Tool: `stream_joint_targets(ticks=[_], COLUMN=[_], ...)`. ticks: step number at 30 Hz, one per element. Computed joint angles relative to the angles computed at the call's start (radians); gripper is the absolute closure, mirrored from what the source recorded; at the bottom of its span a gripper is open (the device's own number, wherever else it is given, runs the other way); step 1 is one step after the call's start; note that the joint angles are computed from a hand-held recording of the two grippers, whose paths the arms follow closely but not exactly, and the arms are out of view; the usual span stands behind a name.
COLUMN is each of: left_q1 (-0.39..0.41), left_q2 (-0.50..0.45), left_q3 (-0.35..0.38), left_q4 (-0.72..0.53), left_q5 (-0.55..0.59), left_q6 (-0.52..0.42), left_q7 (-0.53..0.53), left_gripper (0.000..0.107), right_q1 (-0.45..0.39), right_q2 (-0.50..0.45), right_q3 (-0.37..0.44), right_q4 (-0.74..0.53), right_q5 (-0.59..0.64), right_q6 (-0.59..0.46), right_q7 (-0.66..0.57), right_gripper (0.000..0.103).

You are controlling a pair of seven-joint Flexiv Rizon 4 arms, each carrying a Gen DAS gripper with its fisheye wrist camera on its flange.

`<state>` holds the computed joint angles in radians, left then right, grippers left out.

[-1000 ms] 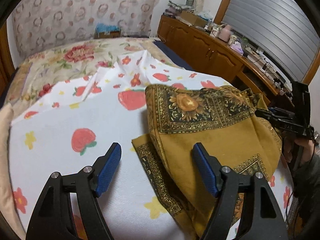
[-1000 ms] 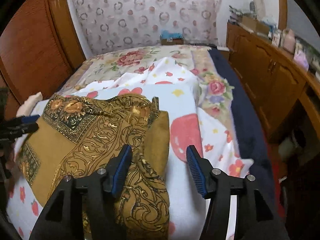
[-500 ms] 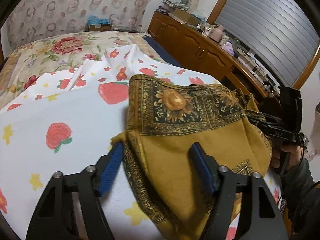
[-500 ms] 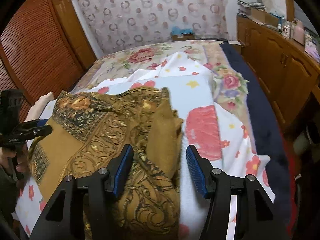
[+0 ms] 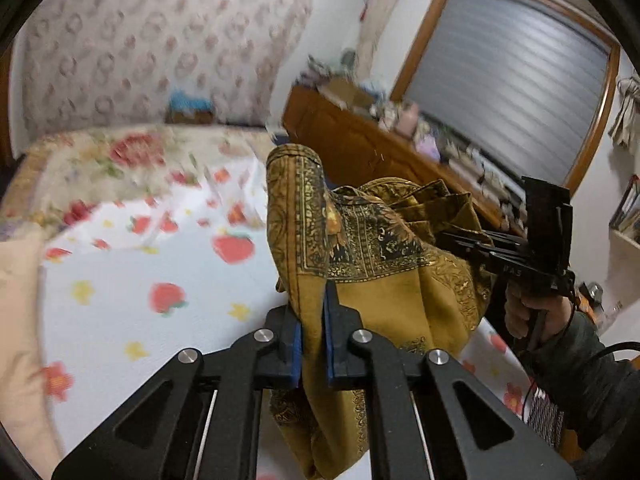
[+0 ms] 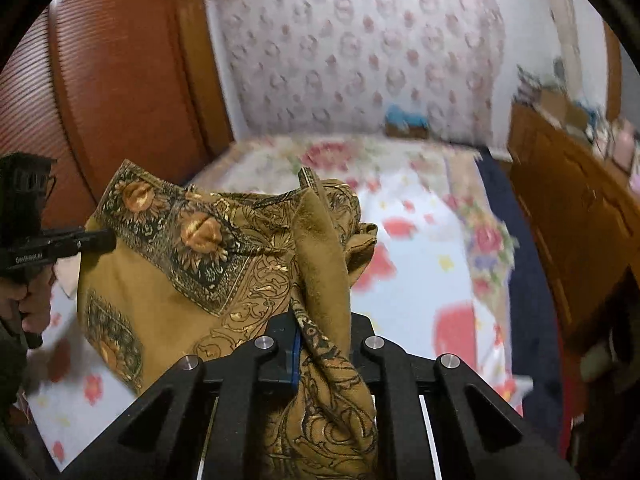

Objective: Fold small clothes
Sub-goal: 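Grasp the folded shirt with both tools and lift it off the sheet, then carry the folded shirt beside the yellow plush toy and release both tools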

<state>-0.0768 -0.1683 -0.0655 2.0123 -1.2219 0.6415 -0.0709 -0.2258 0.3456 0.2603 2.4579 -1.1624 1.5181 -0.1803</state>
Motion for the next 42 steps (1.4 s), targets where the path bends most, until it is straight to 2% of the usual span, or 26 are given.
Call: stream_joint_targets(ticks=[2,5,7,9,11,13,15,19,21,25,27,31,34,36,38,42], left_q1=[0.015,0.042,0.059,0.078,0.096,0.113,0.14,0.161,0.172,0.182,0.196,0.198,0.192,0.193,0.191,0.191], left_q2=[0.024,0.036,0.035,0.026,0.016,0.008,-0.002,-0.028,-0.053,-0.093,-0.099,-0.108,-0.103,-0.104,-0.102,-0.097], left_q3=[0.017,0.042,0.054,0.063,0.068,0.072,0.08,0.081,0.082,0.074,0.078,0.077,0.075,0.075,0.075,0.073], left_q4=[0.013,0.016,0.014,0.007,0.004,0.009,0.01,0.013,0.003,-0.007,0.001,0.009,0.024,0.029,0.039,0.042], left_q5=[-0.05,-0.103,-0.139,-0.16,-0.201,-0.266,-0.305,-0.392,-0.391,-0.4,-0.398,-0.385,-0.386,-0.364,-0.35,-0.337], left_q6=[0.023,0.054,0.093,0.121,0.167,0.198,0.179,0.229,0.242,0.301,0.298,0.339,0.377,0.386,0.399,0.416], left_q7=[0.041,0.079,0.106,0.112,0.139,0.168,0.153,0.182,0.17,0.16,0.155,0.14,0.146,0.128,0.128,0.133], left_gripper=[0.098,0.098,0.098,0.098,0.098,0.098,0.098,0.098,0.098,0.098,0.098,0.098,0.098,0.098,0.098,0.098], right_q1=[-0.005,-0.008,0.03,0.089,0.16,0.227,0.288,0.365,0.394,0.437,0.47,0.512,0.532,0.563,0.603,0.679], right_q2=[-0.041,-0.129,-0.195,-0.273,-0.362,-0.445,-0.532,-0.681,-0.757,-0.905,-0.983,-1.08,-1.121,-1.149,-1.164,-1.138], right_q3=[0.01,0.007,-0.004,-0.01,-0.013,-0.005,0.01,0.051,0.073,0.107,0.109,0.115,0.082,0.029,-0.042,-0.205], right_q4=[-0.062,-0.183,-0.264,-0.349,-0.438,-0.525,-0.635,-0.851,-0.963,-1.188,-1.311,-1.461,-1.524,-1.567,-1.585,-1.506], right_q5=[-0.049,-0.224,-0.282,-0.279,-0.186,-0.043,0.068,0.261,0.338,0.472,0.515,0.591,0.637,0.652,0.651,0.618], right_q6=[0.024,0.062,0.057,0.031,-0.009,-0.059,-0.126,-0.246,-0.297,-0.409,-0.463,-0.504,-0.509,-0.509,-0.497,-0.406], right_q7=[0.008,0.095,0.105,0.06,-0.072,-0.254,-0.426,-0.726,-0.853,-1.074,-1.158,-1.29,-1.306,-1.26,-1.197,-1.082], right_gripper=[0.09,0.09,0.09,0.09,0.09,0.09,0.09,0.09,0.09,0.09,0.09,0.09,0.084,0.071,0.051,0.048])
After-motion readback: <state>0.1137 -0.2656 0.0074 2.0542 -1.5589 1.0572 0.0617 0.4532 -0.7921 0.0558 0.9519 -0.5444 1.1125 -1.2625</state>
